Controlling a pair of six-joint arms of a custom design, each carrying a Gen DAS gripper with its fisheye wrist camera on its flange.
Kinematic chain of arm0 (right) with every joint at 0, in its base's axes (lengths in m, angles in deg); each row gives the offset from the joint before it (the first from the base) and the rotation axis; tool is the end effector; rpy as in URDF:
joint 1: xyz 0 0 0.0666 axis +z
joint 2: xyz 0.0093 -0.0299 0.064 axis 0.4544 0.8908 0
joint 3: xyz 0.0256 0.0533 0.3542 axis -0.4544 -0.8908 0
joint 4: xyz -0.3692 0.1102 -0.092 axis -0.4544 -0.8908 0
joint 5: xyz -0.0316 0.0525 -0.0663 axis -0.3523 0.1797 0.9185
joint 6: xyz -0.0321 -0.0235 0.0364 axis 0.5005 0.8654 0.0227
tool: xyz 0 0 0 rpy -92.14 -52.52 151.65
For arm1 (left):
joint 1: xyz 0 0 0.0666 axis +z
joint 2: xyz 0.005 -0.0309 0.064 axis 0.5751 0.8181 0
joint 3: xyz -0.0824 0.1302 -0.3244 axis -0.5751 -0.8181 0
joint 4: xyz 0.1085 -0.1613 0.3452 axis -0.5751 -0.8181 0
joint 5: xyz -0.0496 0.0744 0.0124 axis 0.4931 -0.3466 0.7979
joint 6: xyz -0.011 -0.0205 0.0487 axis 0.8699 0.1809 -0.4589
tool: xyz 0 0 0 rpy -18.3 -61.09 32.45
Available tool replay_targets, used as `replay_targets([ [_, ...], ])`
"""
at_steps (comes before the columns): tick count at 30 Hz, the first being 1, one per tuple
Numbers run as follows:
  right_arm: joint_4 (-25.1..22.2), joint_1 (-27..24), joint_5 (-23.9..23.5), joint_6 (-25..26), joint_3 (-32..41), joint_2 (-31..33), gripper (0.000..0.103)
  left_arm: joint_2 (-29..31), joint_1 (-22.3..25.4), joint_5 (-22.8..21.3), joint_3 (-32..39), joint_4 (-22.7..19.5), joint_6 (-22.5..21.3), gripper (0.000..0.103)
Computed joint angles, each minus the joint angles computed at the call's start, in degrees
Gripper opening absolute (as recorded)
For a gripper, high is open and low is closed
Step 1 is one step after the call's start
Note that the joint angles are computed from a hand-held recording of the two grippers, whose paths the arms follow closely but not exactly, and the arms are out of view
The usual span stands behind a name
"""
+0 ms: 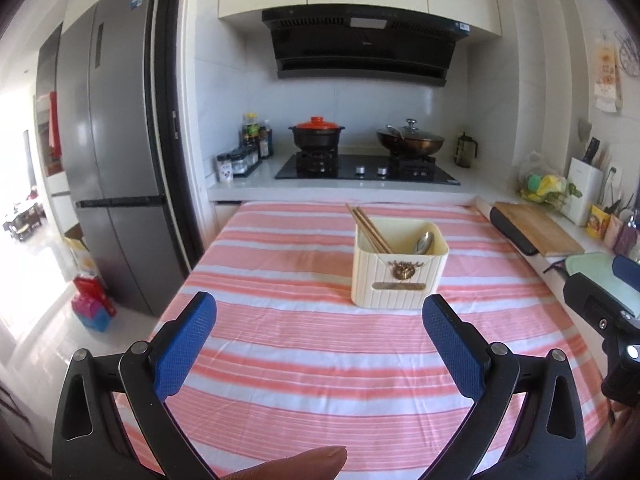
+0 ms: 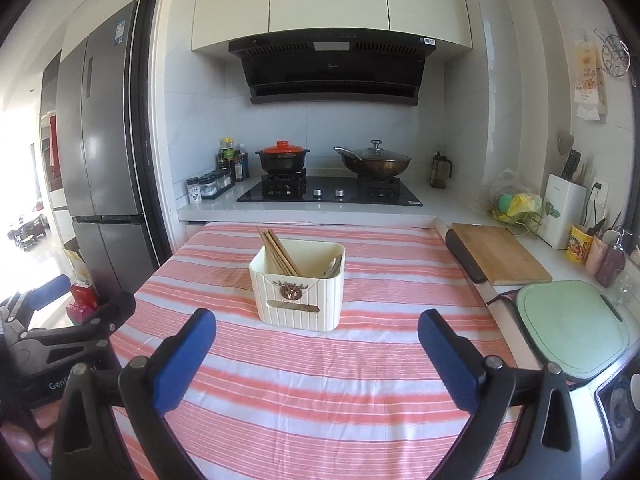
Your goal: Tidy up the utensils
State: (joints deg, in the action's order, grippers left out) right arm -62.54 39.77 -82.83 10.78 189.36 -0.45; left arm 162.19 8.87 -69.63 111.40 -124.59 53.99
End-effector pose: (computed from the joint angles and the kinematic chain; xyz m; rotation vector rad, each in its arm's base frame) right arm 0.4597 0.1010 0.5860 -0.1283 2.0809 0.1012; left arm 0.4819 -0.2187 0.5040 -0.1457 2.0537 0.0699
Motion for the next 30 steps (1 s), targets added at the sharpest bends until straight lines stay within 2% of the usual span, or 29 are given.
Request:
replay_targets([
  [11,-0.55,0.89,1.96,1.23,-0.44,-1.61,0.103,-0.78,-1.20,-1.10,0.65,-1.63,-0.85,0.103],
  [30,-0.45,1.88,1.04,2.34,-0.83,-3.09,0.103,-1.83,-1.47,-2.77,0.03,-2.18,-0.68,0.103],
])
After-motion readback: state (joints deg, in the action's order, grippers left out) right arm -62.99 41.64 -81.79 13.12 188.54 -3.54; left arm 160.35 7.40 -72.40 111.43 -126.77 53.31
